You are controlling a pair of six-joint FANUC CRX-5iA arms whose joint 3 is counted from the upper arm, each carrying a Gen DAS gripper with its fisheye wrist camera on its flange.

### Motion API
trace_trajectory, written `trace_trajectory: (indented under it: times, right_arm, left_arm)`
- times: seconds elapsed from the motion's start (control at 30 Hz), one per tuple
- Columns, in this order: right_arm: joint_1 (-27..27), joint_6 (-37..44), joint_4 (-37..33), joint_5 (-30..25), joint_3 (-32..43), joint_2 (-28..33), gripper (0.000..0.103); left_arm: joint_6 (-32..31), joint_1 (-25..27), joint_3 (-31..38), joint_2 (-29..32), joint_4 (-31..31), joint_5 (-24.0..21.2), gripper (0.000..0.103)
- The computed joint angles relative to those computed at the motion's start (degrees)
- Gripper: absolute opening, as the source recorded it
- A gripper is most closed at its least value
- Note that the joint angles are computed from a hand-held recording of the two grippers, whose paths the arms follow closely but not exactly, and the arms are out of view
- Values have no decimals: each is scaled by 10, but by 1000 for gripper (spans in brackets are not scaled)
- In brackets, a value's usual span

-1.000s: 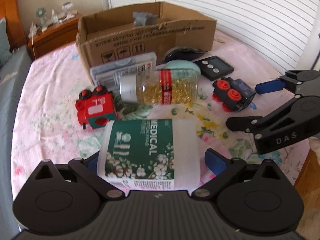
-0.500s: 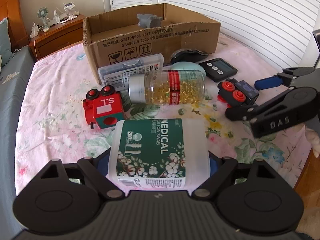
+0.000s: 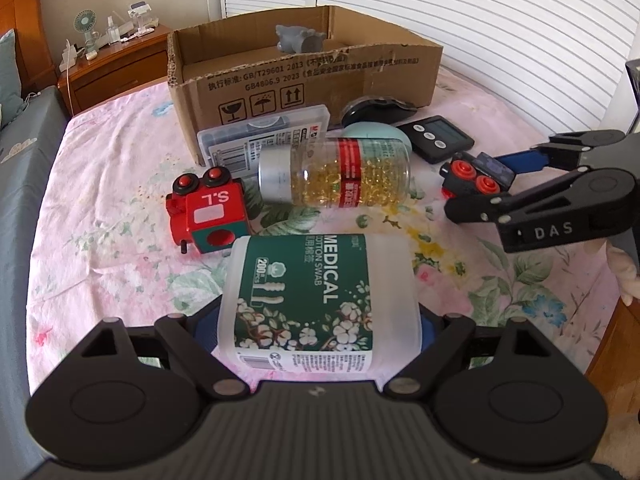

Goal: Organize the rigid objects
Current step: 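Hold the swab tub in the left gripper while the right gripper grasps the black-and-blue toy block, then place the toy block in the box with the right gripper while the left gripper places the swab tub there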

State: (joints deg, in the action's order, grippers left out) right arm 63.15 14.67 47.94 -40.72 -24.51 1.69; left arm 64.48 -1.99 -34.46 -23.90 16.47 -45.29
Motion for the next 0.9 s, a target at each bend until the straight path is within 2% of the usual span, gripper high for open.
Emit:
trace_trajectory:
  times: [0.2, 0.33, 0.47, 0.9]
  right_arm:
    - [2, -5, 20, 5, -6, 0, 64]
    - [0, -6, 25, 10, -8, 1, 64]
    - [4, 1, 28, 1, -5, 3, 56]
    - [13, 64, 0, -24, 2, -15, 55]
  left_arm:
    - [-1, 1, 0, -2, 4, 5, 87]
    - [-7, -2, 1, -3, 4, 10, 87]
    - [-4, -3, 4, 0, 1, 11, 82]
    - [-15, -1, 16, -4, 1, -12, 82]
